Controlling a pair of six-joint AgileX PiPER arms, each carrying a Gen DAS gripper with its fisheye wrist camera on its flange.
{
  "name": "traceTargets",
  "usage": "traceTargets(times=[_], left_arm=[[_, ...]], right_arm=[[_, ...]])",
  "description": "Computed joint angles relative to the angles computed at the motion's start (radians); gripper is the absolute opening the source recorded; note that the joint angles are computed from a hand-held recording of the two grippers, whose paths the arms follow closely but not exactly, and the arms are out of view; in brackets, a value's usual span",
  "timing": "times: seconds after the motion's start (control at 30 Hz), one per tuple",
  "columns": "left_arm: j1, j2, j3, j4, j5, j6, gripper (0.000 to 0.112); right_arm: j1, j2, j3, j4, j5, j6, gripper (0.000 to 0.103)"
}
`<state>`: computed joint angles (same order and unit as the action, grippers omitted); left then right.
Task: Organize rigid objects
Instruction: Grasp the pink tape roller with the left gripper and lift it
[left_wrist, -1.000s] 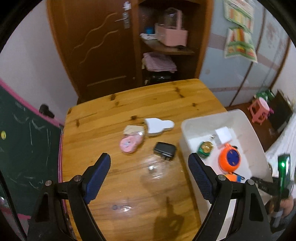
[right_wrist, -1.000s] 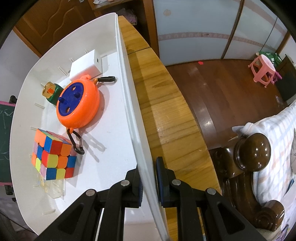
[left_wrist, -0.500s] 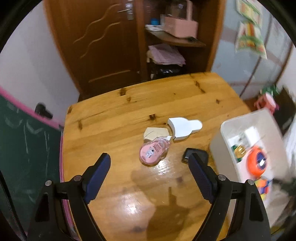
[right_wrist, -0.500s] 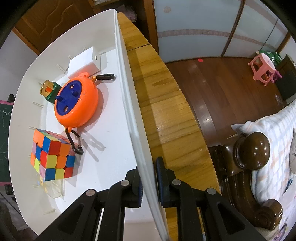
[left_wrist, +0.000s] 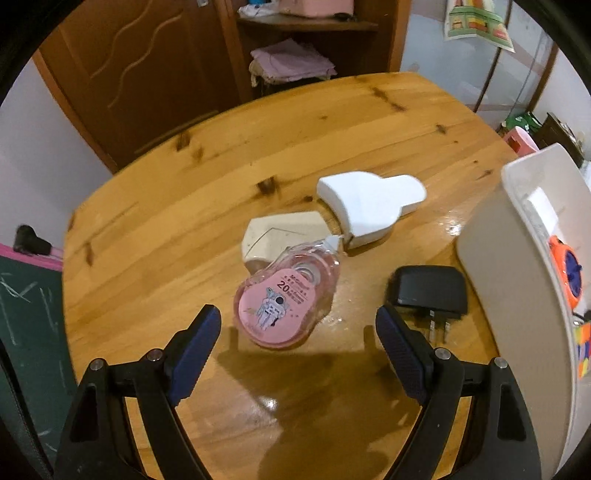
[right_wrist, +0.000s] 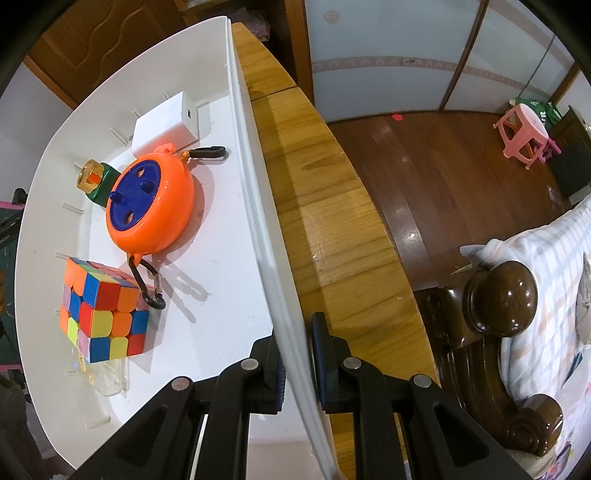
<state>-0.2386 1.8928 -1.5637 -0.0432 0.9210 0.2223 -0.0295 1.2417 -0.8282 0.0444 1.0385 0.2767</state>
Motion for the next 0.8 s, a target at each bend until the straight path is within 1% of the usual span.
traceTargets(times=[0.17, 0.27, 0.33, 0.4, 0.43, 0.53, 0.67, 0.73, 0.8], left_arm=[[0.020, 0.038, -0.011, -0.027, -0.013, -0.005, 0.088], [0.022, 0.045, -0.007, -0.018, -0.031, -0.021, 0.088], [0.025, 0.047, 0.003, -0.014, -0.048, -0.033, 0.086], [0.028, 0.051, 0.004, -0.015, -0.057, -0.041, 0.075], [0.034, 0.052, 0.007, -0.029, -0.060, -0.035, 0.074], [0.040, 0.044, 0.018, -0.038, -0.075, -0.046, 0.062], [0.038, 0.033, 0.037, -0.009, -0.099, -0.098, 0.058], [0.030, 0.025, 0.052, 0.041, -0.114, -0.155, 0.058], [0.019, 0.019, 0.057, 0.095, -0.110, -0.221, 0.057]], right_arm=[[0.000, 0.002, 0.000, -0.001, 0.000, 0.001, 0.014], [-0.001, 0.001, 0.000, 0.000, 0.001, 0.000, 0.014], [-0.001, 0.001, 0.000, -0.001, 0.001, 0.000, 0.014], [-0.001, 0.001, 0.000, -0.001, 0.001, 0.000, 0.014], [-0.002, 0.001, 0.000, 0.000, 0.001, 0.000, 0.014], [-0.001, 0.000, 0.001, 0.000, 0.001, 0.001, 0.014], [-0.001, 0.000, 0.001, -0.001, 0.000, 0.000, 0.014], [-0.002, -0.001, 0.003, 0.001, -0.001, -0.001, 0.014], [-0.002, 0.000, 0.002, 0.001, 0.000, -0.001, 0.014]])
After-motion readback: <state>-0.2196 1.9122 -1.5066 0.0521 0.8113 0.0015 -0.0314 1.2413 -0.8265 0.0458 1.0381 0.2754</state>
